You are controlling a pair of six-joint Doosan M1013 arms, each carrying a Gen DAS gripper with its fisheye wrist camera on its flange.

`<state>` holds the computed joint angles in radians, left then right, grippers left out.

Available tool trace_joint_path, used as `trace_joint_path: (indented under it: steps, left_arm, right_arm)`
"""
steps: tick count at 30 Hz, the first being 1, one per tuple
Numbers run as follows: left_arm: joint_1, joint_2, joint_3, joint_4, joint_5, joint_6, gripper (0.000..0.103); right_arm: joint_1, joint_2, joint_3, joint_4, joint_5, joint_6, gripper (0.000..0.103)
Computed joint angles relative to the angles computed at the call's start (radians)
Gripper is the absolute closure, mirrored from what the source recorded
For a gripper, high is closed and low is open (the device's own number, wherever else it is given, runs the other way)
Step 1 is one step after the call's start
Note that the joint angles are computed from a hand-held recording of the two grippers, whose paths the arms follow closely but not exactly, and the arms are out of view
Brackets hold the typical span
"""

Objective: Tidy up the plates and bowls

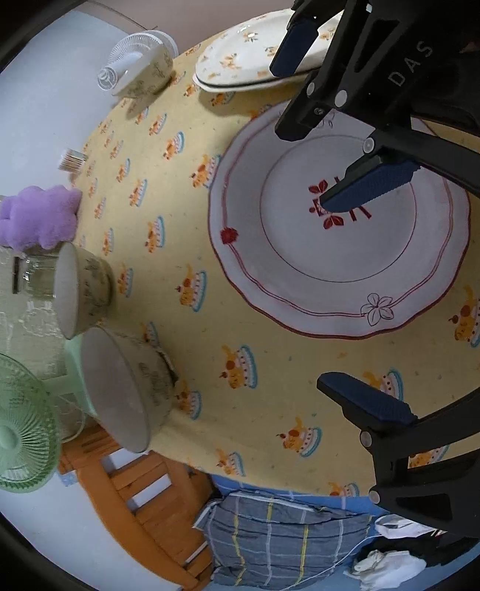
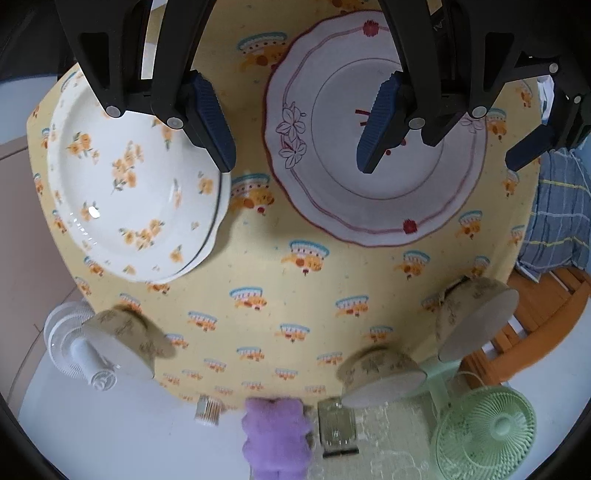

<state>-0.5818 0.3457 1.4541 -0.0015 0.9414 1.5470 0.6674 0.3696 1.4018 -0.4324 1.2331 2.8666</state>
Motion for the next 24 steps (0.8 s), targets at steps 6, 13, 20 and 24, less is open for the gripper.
trace_joint_path:
  steps: [6, 13, 20, 24]
  left_arm:
    - [0.004, 0.025, -0.016, -0.001, 0.033, -0.004, 0.021]
    - [0.007, 0.039, -0.026, -0.016, 0.047, 0.015, 0.030]
    - [0.004, 0.033, -0.016, -0.021, 0.029, 0.017, 0.034]
    - [0.006, 0.037, -0.022, -0.046, 0.045, 0.034, 0.036]
  right_arm:
    - [-0.016, 0.020, -0.009, 0.046, -0.007, -0.034, 0.032]
    - [-0.032, 0.033, -0.010, 0.082, -0.010, -0.042, 0.032]
    - [-0.040, 0.037, -0.005, 0.100, -0.032, -0.042, 0.032]
    - [-0.043, 0.043, -0.009, 0.110, -0.032, -0.053, 0.033]
